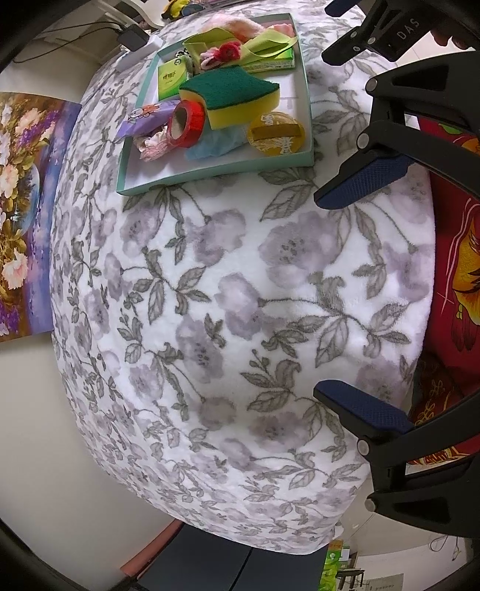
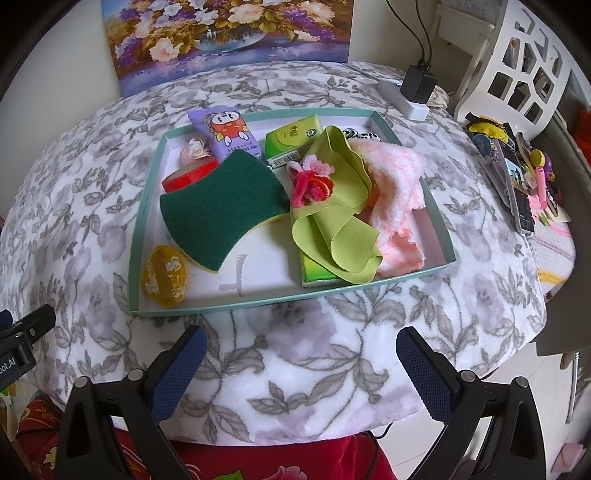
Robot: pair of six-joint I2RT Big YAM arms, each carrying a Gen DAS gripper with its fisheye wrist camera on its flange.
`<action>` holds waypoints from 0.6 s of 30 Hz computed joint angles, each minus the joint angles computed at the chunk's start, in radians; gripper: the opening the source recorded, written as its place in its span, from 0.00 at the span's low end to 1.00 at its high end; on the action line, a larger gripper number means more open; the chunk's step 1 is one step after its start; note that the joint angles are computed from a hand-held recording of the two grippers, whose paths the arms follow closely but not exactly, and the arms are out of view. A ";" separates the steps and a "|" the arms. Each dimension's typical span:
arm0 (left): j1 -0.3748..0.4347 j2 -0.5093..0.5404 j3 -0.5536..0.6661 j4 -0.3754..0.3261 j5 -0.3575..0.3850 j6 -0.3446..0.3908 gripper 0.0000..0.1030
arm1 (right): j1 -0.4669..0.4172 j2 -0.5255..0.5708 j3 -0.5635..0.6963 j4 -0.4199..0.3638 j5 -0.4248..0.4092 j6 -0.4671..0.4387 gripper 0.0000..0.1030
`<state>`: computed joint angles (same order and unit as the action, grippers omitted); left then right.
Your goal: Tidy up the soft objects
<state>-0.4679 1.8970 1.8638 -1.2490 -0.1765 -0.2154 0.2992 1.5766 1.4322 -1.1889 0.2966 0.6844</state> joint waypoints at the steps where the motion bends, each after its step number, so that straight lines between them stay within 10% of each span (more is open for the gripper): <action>1: -0.001 0.000 0.000 0.000 -0.001 0.000 0.91 | -0.001 -0.001 0.000 0.000 0.000 0.000 1.00; 18: 0.001 0.009 0.009 -0.019 -0.019 -0.003 0.91 | -0.005 0.000 -0.002 -0.001 -0.001 -0.003 1.00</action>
